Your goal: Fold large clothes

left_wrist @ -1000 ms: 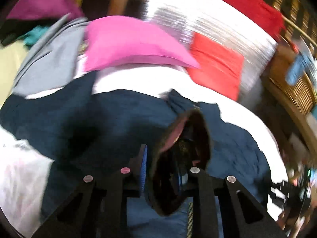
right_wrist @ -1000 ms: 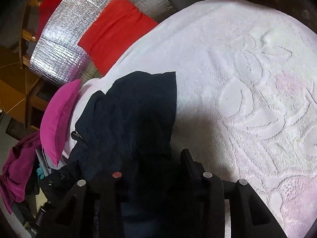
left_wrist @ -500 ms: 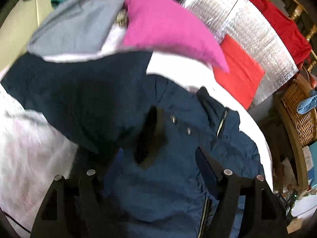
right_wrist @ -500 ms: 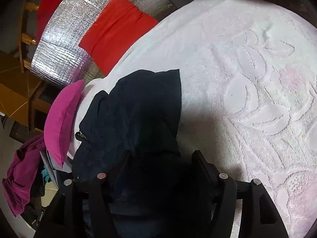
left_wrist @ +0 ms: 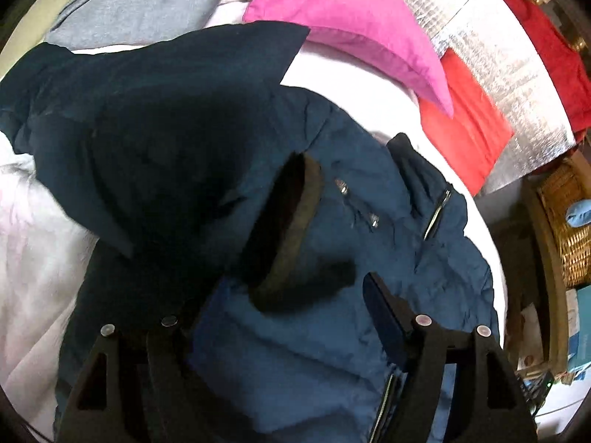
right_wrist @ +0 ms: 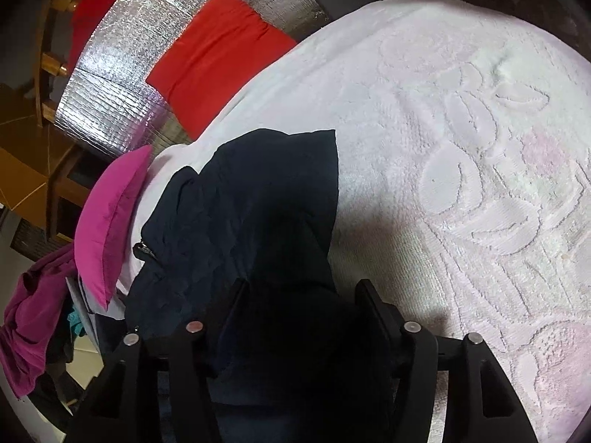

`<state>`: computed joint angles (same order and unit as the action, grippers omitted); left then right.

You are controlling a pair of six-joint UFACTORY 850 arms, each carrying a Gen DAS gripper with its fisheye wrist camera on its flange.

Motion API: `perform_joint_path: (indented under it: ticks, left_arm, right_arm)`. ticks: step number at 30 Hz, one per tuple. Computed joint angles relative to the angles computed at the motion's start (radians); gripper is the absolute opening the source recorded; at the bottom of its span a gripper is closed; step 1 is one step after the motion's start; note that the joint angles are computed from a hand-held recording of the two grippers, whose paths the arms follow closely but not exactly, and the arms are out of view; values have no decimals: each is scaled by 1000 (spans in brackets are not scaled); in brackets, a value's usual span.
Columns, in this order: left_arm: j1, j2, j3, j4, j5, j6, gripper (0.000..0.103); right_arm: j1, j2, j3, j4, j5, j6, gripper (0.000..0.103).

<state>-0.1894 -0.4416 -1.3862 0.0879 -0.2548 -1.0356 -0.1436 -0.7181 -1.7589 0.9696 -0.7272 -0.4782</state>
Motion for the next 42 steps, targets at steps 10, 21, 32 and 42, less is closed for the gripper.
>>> perform_joint_path:
  ticks: [10,21,32,42]
  left_arm:
    - [-9,24,34,319,76,-302,12]
    - [-30,112,104,445,51,-442,11]
    - [-12,48,53,65,-82,-67,17]
    - [-5,57,63,59,-37,-74,54]
  right_arm:
    - [-8,5,19,27,7,-30,48]
    - [-12,54,81,112,42,-119,31]
    - [7,32,53,-11,43,-10,40]
    - [-3,31,61,59,22,-66,76]
